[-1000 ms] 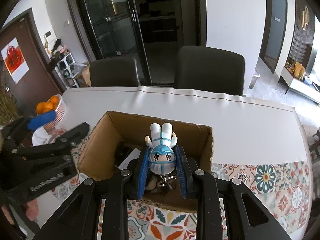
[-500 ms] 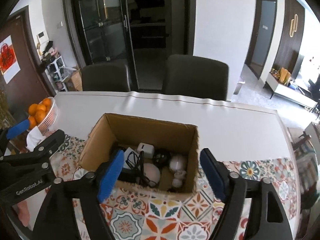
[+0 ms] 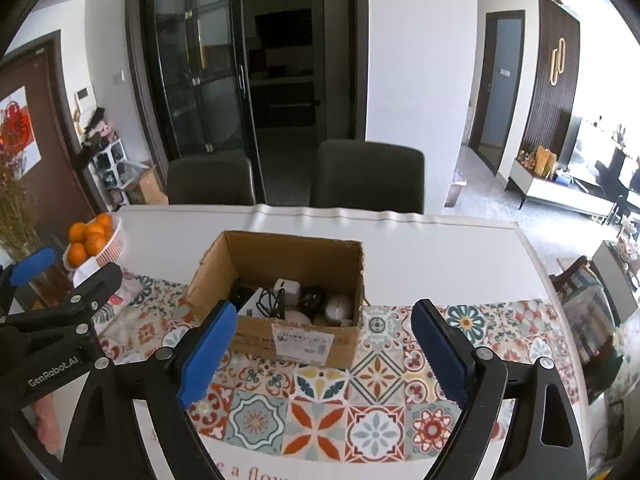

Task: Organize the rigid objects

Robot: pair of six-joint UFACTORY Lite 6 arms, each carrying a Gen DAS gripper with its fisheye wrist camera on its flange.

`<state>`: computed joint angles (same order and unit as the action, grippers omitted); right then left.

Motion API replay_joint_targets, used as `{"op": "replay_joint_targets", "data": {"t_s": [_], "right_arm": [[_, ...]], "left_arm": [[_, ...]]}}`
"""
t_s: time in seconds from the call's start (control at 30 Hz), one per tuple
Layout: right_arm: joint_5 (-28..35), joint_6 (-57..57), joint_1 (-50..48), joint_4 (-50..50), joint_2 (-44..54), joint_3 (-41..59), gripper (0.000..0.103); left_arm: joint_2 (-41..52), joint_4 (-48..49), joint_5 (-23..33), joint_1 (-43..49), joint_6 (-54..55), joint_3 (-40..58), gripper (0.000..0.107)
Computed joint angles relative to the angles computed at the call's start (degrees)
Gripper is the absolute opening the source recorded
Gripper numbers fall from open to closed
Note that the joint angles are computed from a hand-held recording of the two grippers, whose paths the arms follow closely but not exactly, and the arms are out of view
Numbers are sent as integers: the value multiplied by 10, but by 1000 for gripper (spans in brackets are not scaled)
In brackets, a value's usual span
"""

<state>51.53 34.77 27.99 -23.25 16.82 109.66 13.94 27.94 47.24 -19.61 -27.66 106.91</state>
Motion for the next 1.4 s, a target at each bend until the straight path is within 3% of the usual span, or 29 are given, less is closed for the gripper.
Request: {"op": "replay_joint_targets", "data": {"t_s": [0.6,1.4], "right_arm": [[41,134,99,-129,-197,-163,93],[65,175,150,-175,-258,-205,93]], "left_arm": [[-204,63,24,-87,-85,-163,103],[-253,105,71,-150,-136,-182,103]]}}
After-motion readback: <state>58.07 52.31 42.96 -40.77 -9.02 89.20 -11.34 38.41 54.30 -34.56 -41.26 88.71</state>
